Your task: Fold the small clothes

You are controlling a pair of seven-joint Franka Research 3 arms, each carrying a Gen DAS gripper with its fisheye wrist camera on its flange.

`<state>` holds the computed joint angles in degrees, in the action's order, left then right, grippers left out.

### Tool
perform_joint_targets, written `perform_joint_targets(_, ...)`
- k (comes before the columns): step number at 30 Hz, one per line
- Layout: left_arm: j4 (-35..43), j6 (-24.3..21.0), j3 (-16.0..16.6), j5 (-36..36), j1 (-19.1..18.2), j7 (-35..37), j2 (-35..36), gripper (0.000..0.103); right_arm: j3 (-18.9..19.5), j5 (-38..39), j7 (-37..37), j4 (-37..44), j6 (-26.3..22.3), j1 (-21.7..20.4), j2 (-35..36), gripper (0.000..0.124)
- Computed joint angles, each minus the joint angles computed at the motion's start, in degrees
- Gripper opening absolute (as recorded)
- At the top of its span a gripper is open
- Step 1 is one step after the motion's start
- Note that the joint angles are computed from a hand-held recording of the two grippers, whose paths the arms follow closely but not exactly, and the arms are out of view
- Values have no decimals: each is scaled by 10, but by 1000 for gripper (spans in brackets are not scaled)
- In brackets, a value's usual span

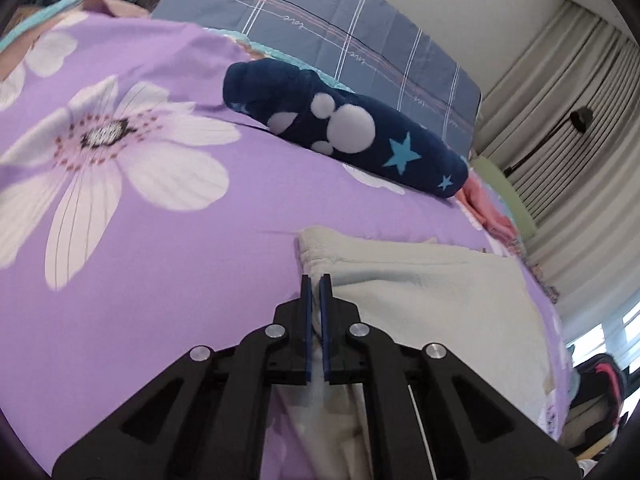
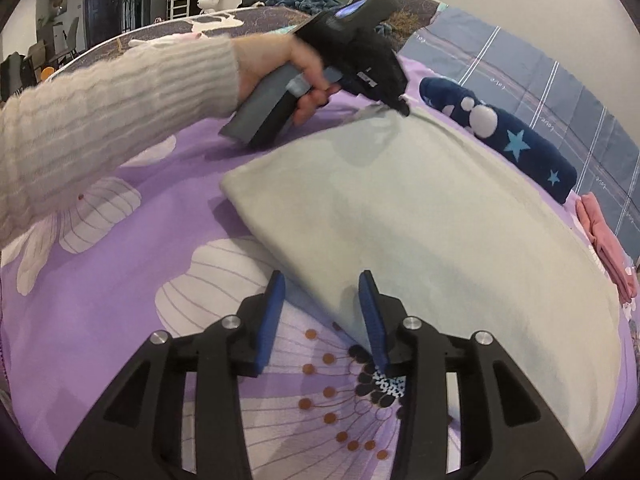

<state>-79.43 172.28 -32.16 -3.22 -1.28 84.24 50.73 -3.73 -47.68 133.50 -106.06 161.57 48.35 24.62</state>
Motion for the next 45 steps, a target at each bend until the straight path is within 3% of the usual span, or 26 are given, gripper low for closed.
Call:
perform_joint_targets(1, -7, 5, 11, 0, -4, -10, -7, 0, -6, -14, 7, 3, 0, 8, 1, 39)
perform_joint_targets(6, -14, 2, -28, -10, 31, -1, 1, 3, 1, -36, -16, 45, -18, 17, 24, 43)
perform_joint_targets(7, -11, -2, -41, -13, 38, 7, 7, 7, 4, -27, -17, 51, -16, 15, 27, 43)
perform_joint_targets(9, 8, -14, -48, -19, 37, 15, 19, 34, 21, 34, -24, 71, -16, -3, 38, 43)
perform_joint_targets(11, 42, -32, -59, -26, 33, 29, 40, 39, 38, 116, -30, 98, -27, -21, 53, 40)
perform_joint_targets(14, 99, -79, -59, -43, 15, 48, 65, 39, 29, 187, -9, 128, -25, -21, 72, 39)
perform_joint_targets(19, 181, -139, -15, -58, -32, 59, 88, 38, 46, 309, -29, 186, -48, -39, 112, 39)
perform_joint_targets(22, 219, -171, 5, -71, -50, 67, 101, 13, 29, 325, -28, 223, -66, -19, 133, 45)
perform_joint_targets(23, 226, -177, 10, -77, -54, 71, 103, 10, 16, 317, -22, 235, -76, -5, 140, 45)
perform_joint_targets(25, 225, -169, 16, -93, -58, 79, 103, 8, -2, 298, -18, 259, -99, 15, 153, 45)
perform_joint_targets(27, 206, -143, 17, -109, -58, 92, 94, 7, -28, 265, -4, 295, -140, 39, 174, 18)
perform_joint_targets(29, 184, -116, 15, -119, -55, 104, 83, 6, -28, 254, 9, 296, -137, 37, 178, 9)
perform_joint_targets(31, 155, -85, 7, -122, -47, 116, 68, 5, -27, 249, 24, 271, -110, 32, 163, 8)
perform_joint_targets(34, 94, -33, -48, -132, -2, 162, 46, 5, -39, 221, 47, 234, -73, 42, 134, 8)
perform_joint_targets(35, 84, -29, -49, -127, 2, 164, 40, 5, -45, 204, 46, 229, -71, 49, 127, 8)
perform_joint_targets(37, 76, -35, -26, -115, -5, 143, 30, 6, -35, 199, 36, 231, -78, 44, 128, 8)
perform_joint_targets(40, 77, -58, 30, -88, -38, 94, 24, 6, 12, 251, -18, 252, -106, 7, 149, 8)
perform_joint_targets(42, 71, -49, 19, -84, -29, 95, 28, 6, 2, 247, -18, 238, -85, 13, 148, 10)
perform_joint_targets(43, 64, -40, 11, -83, -22, 98, 27, 7, 2, 249, -24, 230, -74, 12, 143, 18)
perform_joint_targets(45, 38, -9, 18, -76, -20, 84, 8, 17, 38, 286, -71, 187, -32, -21, 119, 29)
